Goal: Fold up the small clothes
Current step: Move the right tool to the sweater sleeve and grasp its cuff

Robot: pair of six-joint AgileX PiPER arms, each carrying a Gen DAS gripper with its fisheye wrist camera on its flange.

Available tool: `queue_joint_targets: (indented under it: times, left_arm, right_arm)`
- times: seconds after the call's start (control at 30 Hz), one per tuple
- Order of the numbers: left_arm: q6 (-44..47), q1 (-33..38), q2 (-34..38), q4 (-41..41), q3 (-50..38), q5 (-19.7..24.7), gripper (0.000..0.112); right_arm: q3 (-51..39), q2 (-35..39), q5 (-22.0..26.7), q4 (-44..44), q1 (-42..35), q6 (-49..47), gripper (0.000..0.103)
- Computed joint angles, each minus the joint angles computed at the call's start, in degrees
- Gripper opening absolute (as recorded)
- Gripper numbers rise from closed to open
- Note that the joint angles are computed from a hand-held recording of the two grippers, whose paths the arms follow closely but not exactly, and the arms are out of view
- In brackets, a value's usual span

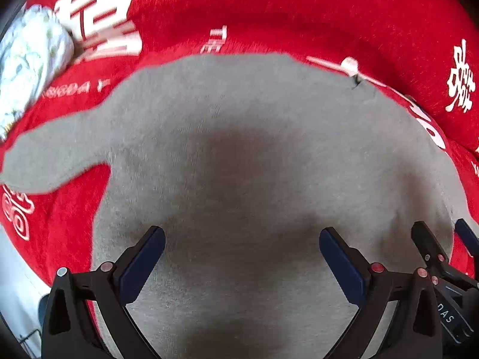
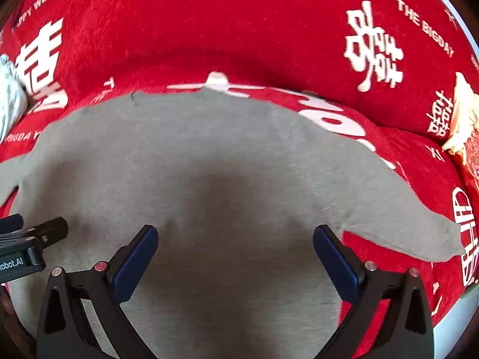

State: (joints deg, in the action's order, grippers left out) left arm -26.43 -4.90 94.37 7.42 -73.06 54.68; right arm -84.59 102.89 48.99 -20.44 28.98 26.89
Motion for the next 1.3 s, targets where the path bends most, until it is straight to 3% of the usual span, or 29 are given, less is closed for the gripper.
queue_joint_targets:
  times: [0.6,0.9,1.3]
  left_arm:
    - [-6.04,-14.4,6.9,8.8,-11.62,6.54,0.103]
    - [-7.33,-18.66,10.21,9.0,-15.98,7.97,0.103]
    - [-8.03,-25.7,17.82,10.47,-27.59,12.85,0.103]
  right_arm:
    - [6.47,-7.3,-3.95,6.89,-15.4,-6.83,0.103]
    - [10.68,-10.39,-6.69,14.36,-27.61,-13.5,0.103]
    - [12.75,-11.95,-8.39,16.12,-37.1,-18.86,0.103]
